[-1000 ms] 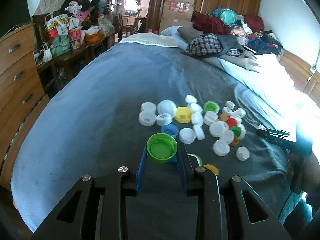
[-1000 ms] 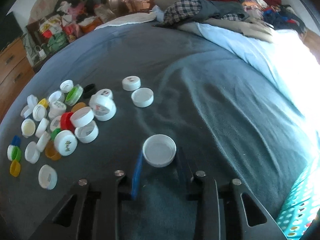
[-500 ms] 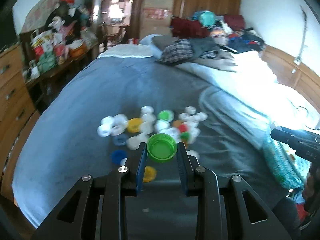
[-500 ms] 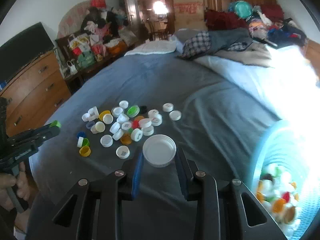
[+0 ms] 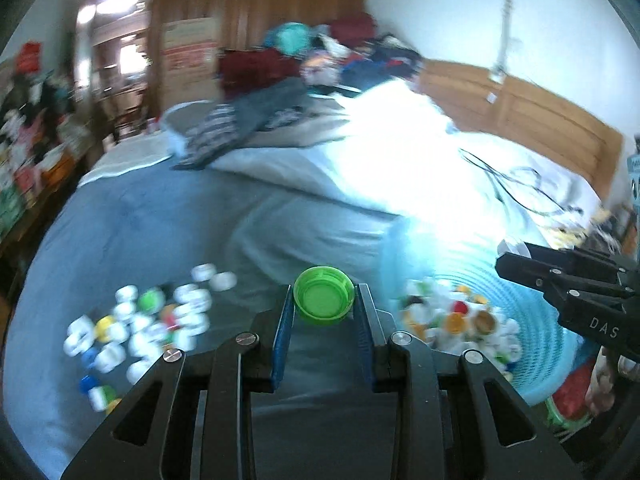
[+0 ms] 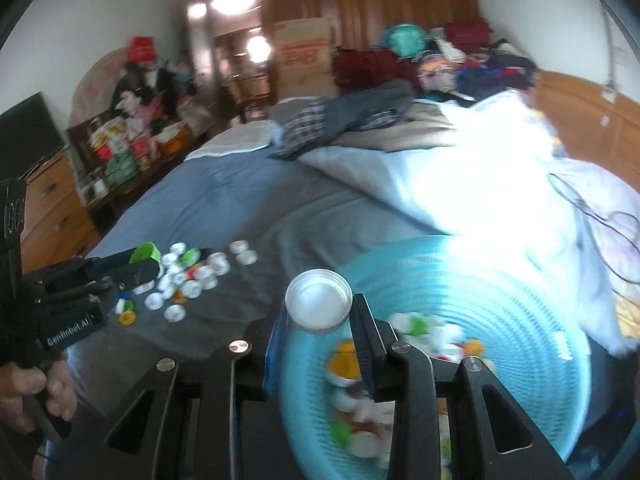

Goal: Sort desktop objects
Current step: 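Carry both caps over the teal basket and open both grippers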

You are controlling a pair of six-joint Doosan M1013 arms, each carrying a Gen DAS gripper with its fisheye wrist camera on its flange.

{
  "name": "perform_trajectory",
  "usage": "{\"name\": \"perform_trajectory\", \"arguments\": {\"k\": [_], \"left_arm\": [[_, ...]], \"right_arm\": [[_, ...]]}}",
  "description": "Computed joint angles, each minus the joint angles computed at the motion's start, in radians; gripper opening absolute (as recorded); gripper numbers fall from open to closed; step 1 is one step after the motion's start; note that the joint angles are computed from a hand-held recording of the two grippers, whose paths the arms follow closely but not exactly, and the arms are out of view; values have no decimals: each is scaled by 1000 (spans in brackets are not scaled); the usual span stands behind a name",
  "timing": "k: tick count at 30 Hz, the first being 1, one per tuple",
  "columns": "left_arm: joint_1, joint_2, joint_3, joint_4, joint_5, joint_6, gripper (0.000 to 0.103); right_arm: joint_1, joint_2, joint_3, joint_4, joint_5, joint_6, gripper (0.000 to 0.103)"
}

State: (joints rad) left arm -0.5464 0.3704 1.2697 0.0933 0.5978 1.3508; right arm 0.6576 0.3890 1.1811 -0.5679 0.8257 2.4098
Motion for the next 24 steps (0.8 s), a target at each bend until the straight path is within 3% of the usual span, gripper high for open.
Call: {"name": "perform_trajectory", "arguments": {"k": [6,11,24], "left_arm": [[-59,80,-120,-53,100,95,25],[-80,118,-183,-87,168,128,25],[-91,137,-213,-70,187,115,25]], "right_arm": [[-26,-70,97,-55,27,105,34],[-42,-103,146,-48,28,134,34],[-56,-109,161,-36,8,139,35]]}}
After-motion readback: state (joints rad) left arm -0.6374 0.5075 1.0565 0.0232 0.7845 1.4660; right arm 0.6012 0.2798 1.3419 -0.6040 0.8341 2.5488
